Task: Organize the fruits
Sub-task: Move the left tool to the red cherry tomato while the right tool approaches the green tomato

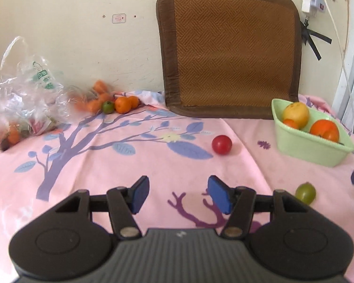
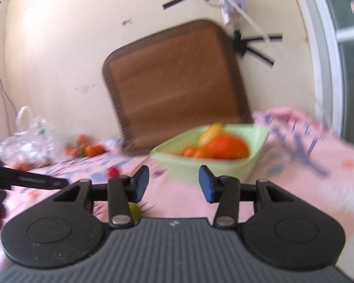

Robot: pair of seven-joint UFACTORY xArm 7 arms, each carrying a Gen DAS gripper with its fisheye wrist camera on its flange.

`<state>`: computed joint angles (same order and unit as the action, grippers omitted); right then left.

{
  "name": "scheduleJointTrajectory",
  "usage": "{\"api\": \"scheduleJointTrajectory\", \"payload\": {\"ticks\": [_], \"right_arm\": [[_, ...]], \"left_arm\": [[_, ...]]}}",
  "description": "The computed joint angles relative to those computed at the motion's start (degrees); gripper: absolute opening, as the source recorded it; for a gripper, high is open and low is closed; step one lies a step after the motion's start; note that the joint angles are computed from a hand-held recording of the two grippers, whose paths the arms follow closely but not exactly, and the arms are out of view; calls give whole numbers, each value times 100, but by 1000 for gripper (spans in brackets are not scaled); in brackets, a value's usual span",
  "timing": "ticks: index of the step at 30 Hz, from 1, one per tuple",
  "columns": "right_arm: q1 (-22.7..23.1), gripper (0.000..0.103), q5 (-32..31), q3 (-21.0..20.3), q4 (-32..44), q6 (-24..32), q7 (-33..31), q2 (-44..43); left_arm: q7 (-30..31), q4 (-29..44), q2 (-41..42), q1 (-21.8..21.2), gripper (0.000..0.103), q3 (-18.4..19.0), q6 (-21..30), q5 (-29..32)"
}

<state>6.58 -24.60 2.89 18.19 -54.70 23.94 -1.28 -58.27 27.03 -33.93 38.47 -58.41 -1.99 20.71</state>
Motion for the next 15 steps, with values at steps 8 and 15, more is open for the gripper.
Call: {"api": "scheduleJointTrajectory", "payload": {"ticks": [8, 15], "right_arm": [[382, 49, 476, 264, -231, 667, -192, -242], [439, 49, 421, 176, -177, 891, -92, -215]], "left_arm": [[-137, -261, -44, 34, 59, -174, -149, -127], [-177, -409, -48, -61, 59, -38, -295, -342]]}}
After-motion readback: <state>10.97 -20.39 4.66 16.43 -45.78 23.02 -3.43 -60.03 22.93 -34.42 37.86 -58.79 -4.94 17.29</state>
